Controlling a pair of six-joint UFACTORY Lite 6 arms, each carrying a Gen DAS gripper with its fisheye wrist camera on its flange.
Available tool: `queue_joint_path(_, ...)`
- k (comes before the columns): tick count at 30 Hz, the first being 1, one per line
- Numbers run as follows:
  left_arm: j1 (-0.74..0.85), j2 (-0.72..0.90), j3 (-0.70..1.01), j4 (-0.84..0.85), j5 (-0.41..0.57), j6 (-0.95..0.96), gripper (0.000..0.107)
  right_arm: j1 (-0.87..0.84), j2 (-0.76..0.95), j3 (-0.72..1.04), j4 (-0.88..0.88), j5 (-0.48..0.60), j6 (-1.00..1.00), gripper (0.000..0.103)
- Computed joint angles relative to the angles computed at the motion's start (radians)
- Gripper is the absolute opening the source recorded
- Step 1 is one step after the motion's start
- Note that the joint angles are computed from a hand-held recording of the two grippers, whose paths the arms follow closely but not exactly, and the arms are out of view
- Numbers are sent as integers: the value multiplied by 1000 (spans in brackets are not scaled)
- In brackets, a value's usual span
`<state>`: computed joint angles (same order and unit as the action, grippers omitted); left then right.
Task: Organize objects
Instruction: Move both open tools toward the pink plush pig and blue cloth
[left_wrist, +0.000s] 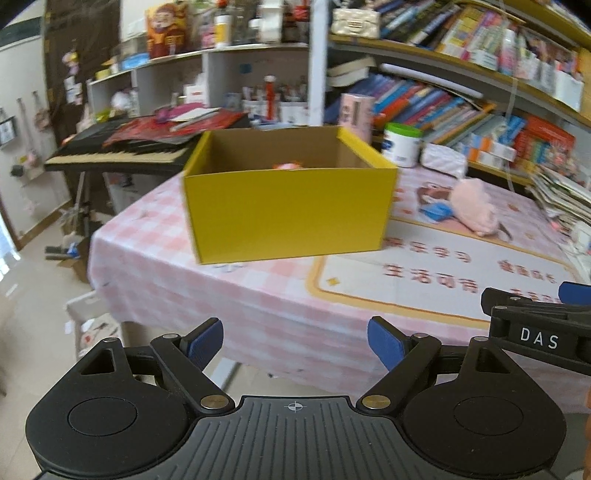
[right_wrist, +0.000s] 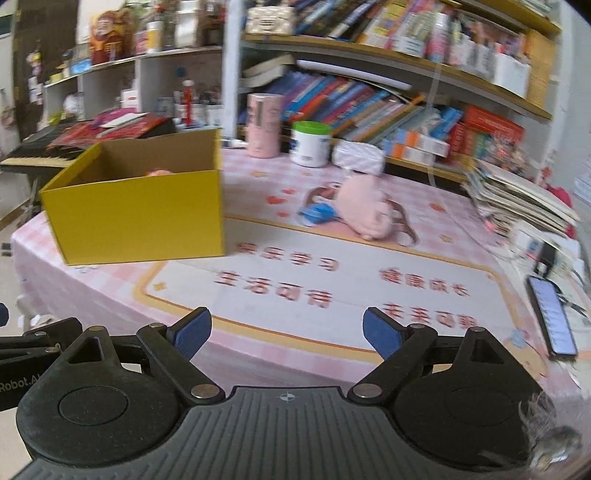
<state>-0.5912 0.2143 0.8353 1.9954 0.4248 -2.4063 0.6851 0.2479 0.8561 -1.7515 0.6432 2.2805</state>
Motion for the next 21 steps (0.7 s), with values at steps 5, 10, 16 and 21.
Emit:
queue_joint_path(5,-42,77,88,20,-26,7,87,-52,-60,-80,8,14,20,89)
queue_joint_path(10,-73,168,205,-21,-55,70,87,-135,-93,-127,-16,-8,40,89)
queue_joint_path(16,-107,318,414,-188,-88,252,87,-269,-93,-128,-95,-68,46,89)
queue_joint_path(21,-118,451,617,-421,-97,492,87,-403,-35,-53,-192,-150,47,89)
